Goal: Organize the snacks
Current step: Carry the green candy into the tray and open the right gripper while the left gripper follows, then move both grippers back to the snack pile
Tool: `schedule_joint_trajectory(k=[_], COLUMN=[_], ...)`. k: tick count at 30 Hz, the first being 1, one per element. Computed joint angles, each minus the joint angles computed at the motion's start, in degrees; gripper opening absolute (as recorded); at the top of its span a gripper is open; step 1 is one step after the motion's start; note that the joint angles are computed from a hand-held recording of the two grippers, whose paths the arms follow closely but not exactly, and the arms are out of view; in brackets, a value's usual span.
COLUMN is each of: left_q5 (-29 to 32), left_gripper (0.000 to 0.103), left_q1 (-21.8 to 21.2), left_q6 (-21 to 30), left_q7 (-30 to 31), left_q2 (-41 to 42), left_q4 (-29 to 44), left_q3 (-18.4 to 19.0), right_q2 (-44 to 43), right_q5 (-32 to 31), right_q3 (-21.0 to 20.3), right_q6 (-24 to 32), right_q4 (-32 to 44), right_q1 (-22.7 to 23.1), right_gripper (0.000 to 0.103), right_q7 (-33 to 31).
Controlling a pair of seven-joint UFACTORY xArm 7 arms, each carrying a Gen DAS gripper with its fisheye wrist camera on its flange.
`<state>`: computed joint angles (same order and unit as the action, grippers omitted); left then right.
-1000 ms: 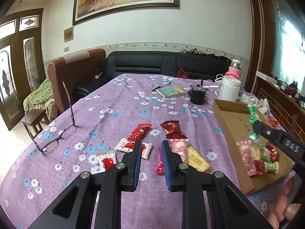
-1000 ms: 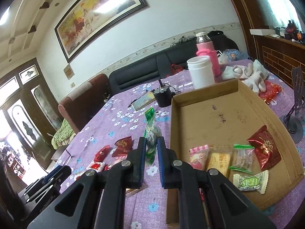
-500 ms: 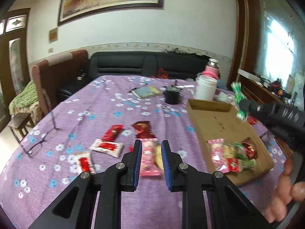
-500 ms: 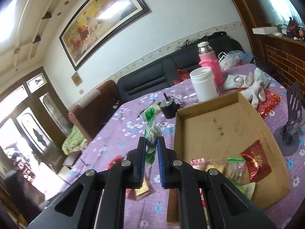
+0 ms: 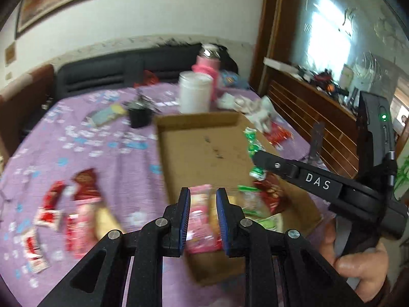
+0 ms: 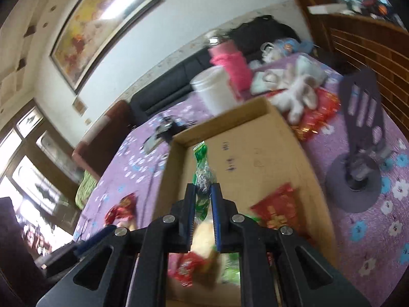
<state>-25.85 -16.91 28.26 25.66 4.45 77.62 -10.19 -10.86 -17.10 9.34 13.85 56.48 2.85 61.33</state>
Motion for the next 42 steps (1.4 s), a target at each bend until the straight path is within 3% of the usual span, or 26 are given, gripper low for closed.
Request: schedule_joint_trajectory(k=[4, 12, 16, 28, 30, 36, 39, 42], left_q5=[3.38, 6.45, 6.7, 0.47, -0.28, -3.48, -5.33, -6.5], left_gripper=[0.021, 0.02, 0.02, 0.022, 0.029, 0.032, 0.043, 0.044], left_q1=[-1.58, -2.12, -1.99, -0.31, -0.27, 0.16, 0.84, 1.82], left_q6=[3.72, 6.41, 7.14, 9.03, 9.05, 10.33, 11.53, 12.77], left_q7=[-4.5, -6.75, -6.78, 0.21, 0.99, 3.47, 4.22, 5.34], left_q2=[5.42, 8.89, 9.34, 7.15, 6.36, 3.26, 1.03, -1.18], left_q4=[5.26, 7.41, 7.56, 5.55, 4.84, 2.86, 1.78, 0.66], left_q3=[-0.94, -1.94, -2.09, -2.88, -2.68, -2.0, -0.95, 0.54], right_q2=[-0.49, 1.63, 1.76, 0.03, -0.2, -0.35, -0.27, -0.29], right_q5=[3.49, -0.05, 0.38, -3.98, -3.83, -5.13, -5.4, -6.35], right_q3=[-1.38, -0.61, -1.51, -0.92, -0.96, -0.16, -0.07, 0.25], right_q6=[1.47, 8.78, 9.55, 8.56, 8.12, 7.34, 7.03, 7.04], right_q4=[-1.45, 1.98, 2.13, 1.35, 1.11, 1.31, 1.42, 1.51], right_q1=[0.34, 0.57, 1.6, 0.68, 0.53, 0.04, 0.18, 0.04], right_gripper=[0.011, 0.012, 0.013, 0.013, 0.013, 0.013, 0.014, 0.017], right_q7=[-0.75, -0.54, -1.04, 3.05, 3.18, 3.58, 3.34, 4.06])
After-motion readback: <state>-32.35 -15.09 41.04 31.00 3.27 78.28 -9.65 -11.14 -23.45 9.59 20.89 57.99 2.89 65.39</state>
